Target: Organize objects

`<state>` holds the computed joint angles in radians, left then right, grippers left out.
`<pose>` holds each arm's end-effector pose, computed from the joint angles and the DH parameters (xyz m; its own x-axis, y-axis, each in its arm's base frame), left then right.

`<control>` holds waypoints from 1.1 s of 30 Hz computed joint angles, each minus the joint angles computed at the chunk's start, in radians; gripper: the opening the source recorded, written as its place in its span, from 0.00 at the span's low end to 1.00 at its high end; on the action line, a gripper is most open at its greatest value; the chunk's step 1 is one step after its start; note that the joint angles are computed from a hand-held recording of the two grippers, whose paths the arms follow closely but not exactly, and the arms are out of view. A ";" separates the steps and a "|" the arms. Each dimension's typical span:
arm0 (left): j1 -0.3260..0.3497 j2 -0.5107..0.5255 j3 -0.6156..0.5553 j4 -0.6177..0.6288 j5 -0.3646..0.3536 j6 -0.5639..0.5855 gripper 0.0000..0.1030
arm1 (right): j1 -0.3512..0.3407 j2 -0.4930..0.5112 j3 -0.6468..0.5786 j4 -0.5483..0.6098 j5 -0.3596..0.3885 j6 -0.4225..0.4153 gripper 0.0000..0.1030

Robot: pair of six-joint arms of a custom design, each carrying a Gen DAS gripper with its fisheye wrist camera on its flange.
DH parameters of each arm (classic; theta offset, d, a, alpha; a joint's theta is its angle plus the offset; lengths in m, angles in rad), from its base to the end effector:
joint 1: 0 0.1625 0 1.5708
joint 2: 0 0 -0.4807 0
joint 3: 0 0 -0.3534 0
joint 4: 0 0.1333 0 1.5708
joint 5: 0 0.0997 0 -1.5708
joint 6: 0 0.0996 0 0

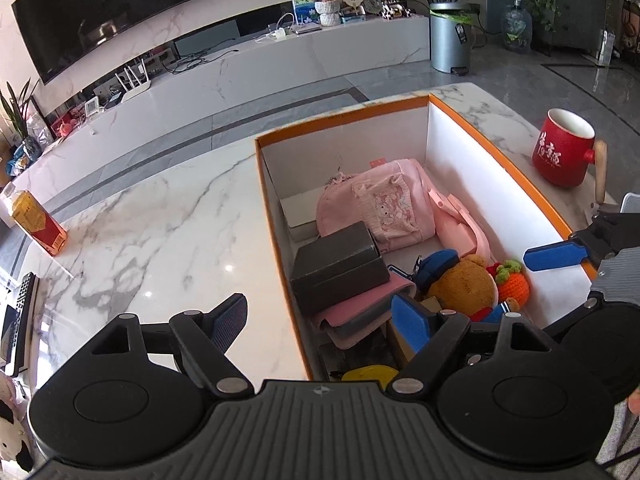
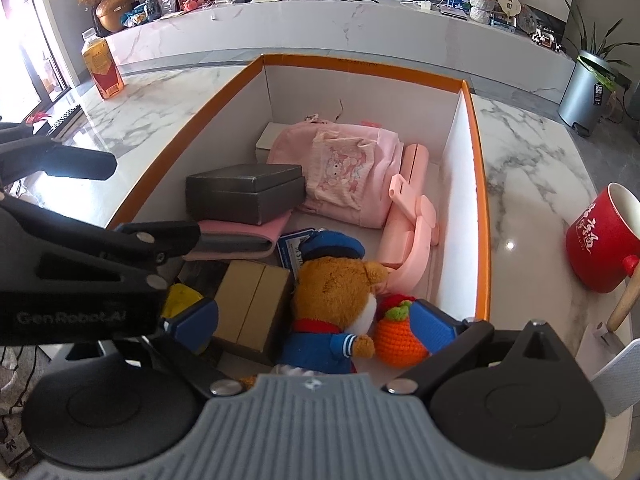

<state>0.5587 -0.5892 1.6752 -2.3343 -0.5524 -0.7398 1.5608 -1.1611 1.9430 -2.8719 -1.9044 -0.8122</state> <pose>-0.4291 -0.5254 0.0358 -0.5786 0.0953 -0.8100 0.5607 0.7677 -0.3102 0.0949 -0.5765 0.3222 -0.6551 -0.5119 0.5557 -0.6786 0.7220 -0.1350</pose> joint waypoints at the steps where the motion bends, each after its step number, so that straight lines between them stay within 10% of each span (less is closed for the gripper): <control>1: -0.004 -0.018 0.023 -0.021 0.008 -0.003 0.91 | -0.004 -0.001 -0.015 0.031 0.016 0.010 0.99; 7: -0.012 -0.126 0.126 0.013 0.051 -0.114 0.91 | -0.027 0.000 -0.123 0.227 0.147 0.137 0.98; 13: 0.012 -0.168 0.178 0.039 0.021 -0.182 0.91 | 0.043 0.088 -0.161 0.148 -0.066 0.089 0.75; 17: 0.026 -0.178 0.207 -0.011 -0.011 -0.164 0.91 | 0.033 0.087 -0.206 0.230 0.078 0.164 0.66; 20: 0.029 -0.186 0.223 -0.041 -0.022 -0.152 0.91 | 0.059 0.130 -0.220 0.218 0.042 0.117 0.66; 24: 0.040 -0.198 0.241 -0.062 -0.036 -0.150 0.91 | 0.052 0.179 -0.271 0.293 0.063 0.221 0.41; 33: 0.048 -0.208 0.255 -0.072 -0.056 -0.162 0.91 | 0.063 0.193 -0.268 0.244 0.046 0.228 0.42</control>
<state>0.6066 -0.7976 1.9301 -2.4063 -0.6087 -0.9022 1.6242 -0.9686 1.6752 -2.6276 -1.8586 -0.5847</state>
